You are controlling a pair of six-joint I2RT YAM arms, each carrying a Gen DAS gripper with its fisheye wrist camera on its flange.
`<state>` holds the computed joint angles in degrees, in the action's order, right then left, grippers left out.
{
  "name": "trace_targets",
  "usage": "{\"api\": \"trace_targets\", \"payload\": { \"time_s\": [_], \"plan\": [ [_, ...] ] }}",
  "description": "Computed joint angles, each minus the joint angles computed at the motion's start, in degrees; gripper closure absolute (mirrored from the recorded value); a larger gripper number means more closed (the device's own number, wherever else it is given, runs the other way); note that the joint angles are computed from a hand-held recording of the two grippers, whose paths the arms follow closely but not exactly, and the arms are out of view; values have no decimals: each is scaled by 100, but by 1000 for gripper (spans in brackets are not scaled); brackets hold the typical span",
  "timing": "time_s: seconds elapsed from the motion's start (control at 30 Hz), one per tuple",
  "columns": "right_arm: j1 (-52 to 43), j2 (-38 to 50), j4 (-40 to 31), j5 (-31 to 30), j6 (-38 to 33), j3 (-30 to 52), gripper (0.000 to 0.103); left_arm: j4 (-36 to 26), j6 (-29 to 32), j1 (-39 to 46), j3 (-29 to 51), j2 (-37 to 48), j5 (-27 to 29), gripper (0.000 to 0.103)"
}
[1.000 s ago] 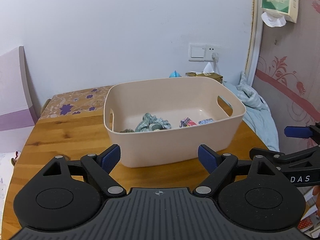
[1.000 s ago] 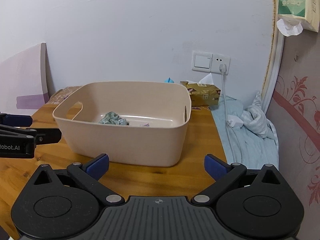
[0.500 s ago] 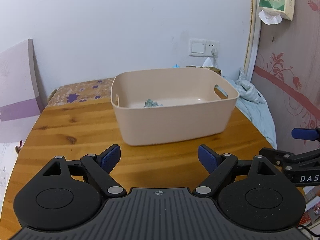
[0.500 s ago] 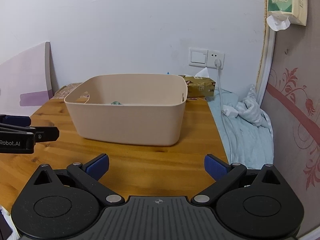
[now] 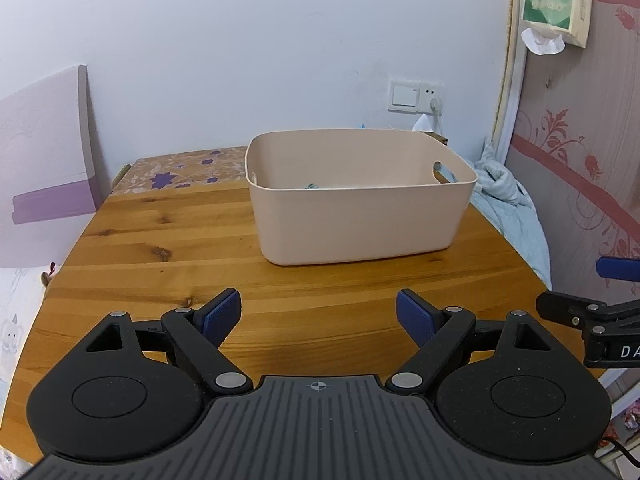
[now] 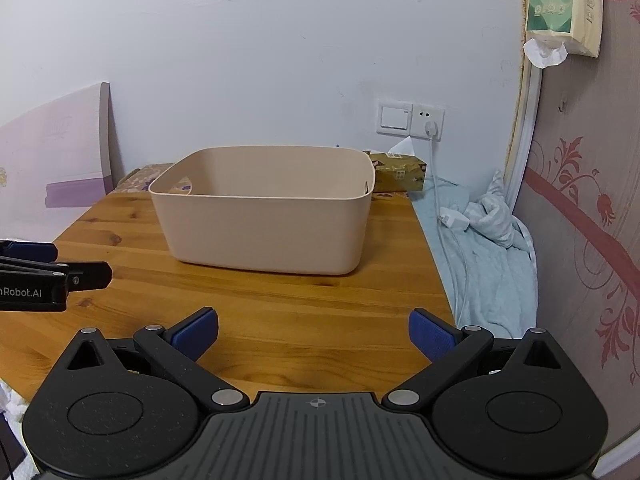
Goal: Organize objects
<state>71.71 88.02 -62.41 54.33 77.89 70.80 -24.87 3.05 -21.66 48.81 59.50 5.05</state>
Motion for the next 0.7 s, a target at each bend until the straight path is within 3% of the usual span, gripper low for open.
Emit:
{"api": "trace_targets", "payload": {
  "time_s": [0.7],
  "plan": [
    [531, 468, -1127, 77, 1170, 575, 0, -251, 71, 445, -388, -706, 306, 17]
  ]
}}
